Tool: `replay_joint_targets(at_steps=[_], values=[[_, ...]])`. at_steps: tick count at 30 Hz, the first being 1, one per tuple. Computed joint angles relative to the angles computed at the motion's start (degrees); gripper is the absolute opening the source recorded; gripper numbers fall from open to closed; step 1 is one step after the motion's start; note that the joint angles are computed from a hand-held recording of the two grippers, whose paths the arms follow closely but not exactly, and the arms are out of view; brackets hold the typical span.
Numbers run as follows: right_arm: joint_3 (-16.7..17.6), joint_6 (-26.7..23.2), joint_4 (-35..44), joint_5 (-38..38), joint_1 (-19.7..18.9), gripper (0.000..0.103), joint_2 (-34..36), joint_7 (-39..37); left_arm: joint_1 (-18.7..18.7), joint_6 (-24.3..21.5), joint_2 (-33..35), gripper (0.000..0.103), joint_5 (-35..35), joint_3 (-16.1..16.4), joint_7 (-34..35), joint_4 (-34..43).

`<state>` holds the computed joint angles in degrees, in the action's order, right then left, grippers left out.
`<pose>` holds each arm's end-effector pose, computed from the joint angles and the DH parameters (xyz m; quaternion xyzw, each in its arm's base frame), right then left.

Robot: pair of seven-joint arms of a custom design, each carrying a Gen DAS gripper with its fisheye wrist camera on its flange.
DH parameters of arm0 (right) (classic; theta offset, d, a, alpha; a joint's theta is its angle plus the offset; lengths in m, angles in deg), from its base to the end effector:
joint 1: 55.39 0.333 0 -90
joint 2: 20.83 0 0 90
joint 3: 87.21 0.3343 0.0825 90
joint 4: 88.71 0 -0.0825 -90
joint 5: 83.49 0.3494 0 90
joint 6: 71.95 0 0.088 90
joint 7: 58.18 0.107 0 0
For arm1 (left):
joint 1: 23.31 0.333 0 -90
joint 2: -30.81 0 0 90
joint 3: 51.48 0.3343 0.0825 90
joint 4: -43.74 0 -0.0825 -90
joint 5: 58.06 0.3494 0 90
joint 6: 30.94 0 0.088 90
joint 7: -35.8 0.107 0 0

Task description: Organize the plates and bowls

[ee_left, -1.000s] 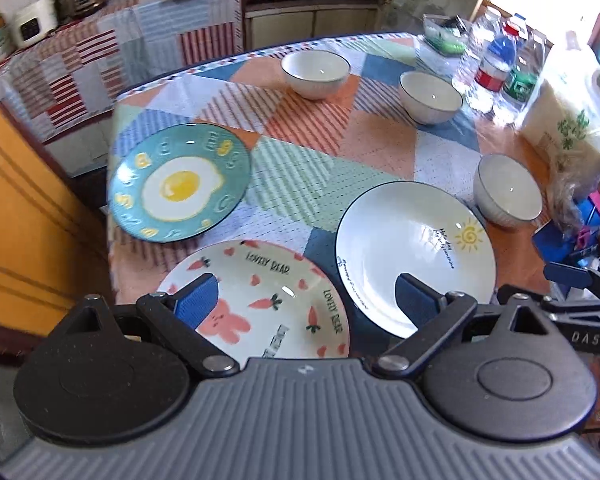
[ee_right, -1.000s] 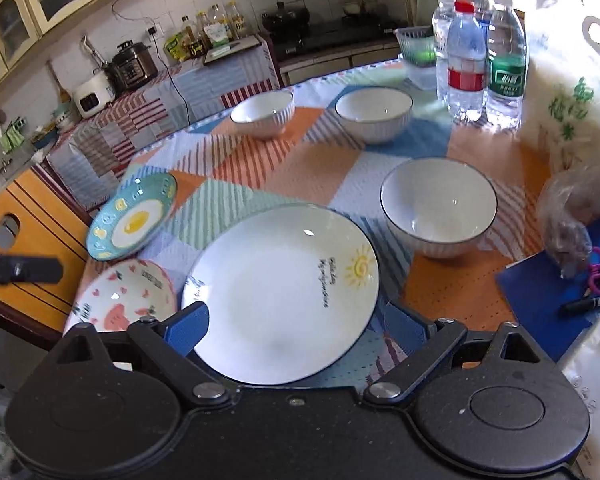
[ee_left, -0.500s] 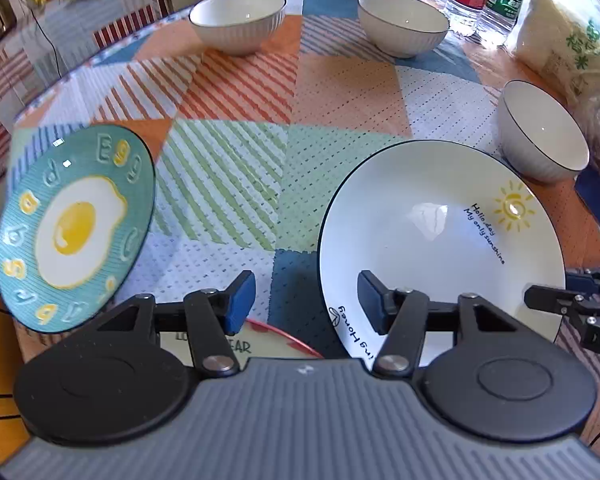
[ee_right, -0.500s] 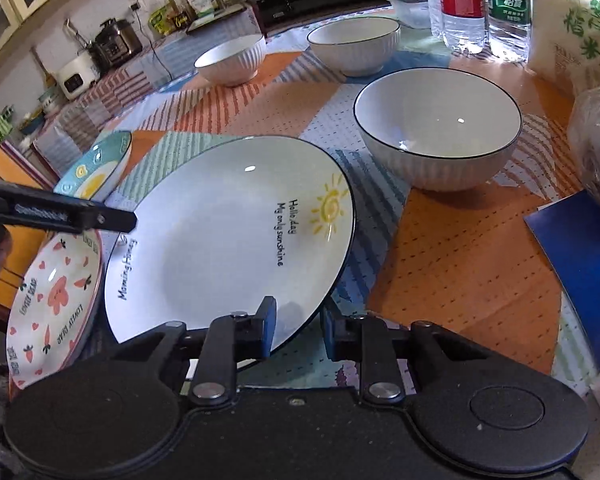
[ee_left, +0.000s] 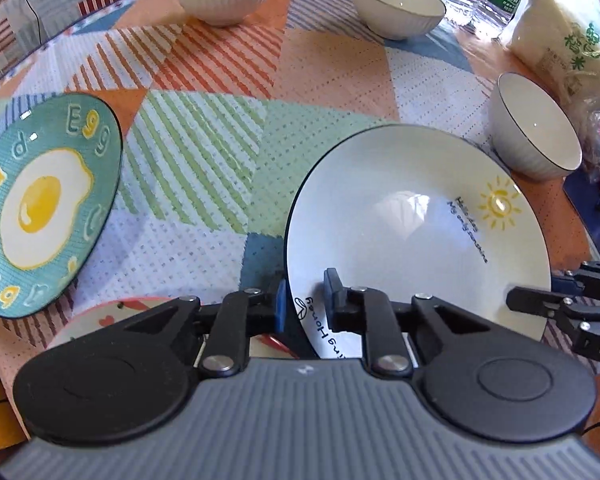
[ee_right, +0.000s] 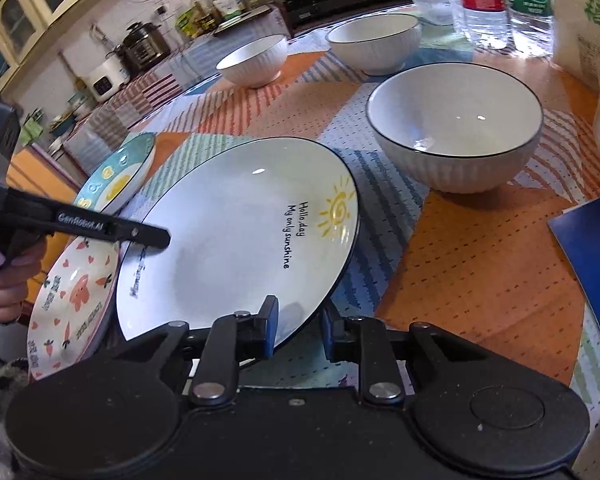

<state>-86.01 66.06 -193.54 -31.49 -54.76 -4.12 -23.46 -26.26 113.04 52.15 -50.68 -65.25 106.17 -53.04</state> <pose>0.6316 0.0238 0.4414 -0.7724 0.5212 -0.0151 0.3626 0.6477 -0.1720 0.4706 -0.6884 0.6879 -0.2011 0.1111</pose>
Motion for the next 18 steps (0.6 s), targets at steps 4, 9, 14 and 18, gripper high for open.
replay_joint_targets(at_steps=[4,9,14,18], values=[[0.3,-1.78,1.71,1.95,-0.72,0.027,0.83,0.01,1.18,-0.78,0.66,0.016,-1.34,-0.47,2.75,2.73],[1.55,0.05,5.91,3.94,-0.14,0.027,3.3,-2.05,-0.54,-2.85,3.75,0.018,4.12,2.49,0.69,9.44],[2.85,3.56,11.73,2.2,1.77,0.028,7.64,-1.57,0.52,-7.02,9.2,0.019,5.04,3.07,0.54,18.29],[3.42,4.45,16.76,-0.11,2.68,0.028,11.84,2.45,0.25,-10.51,13.27,0.02,6.32,3.68,1.53,24.35]])
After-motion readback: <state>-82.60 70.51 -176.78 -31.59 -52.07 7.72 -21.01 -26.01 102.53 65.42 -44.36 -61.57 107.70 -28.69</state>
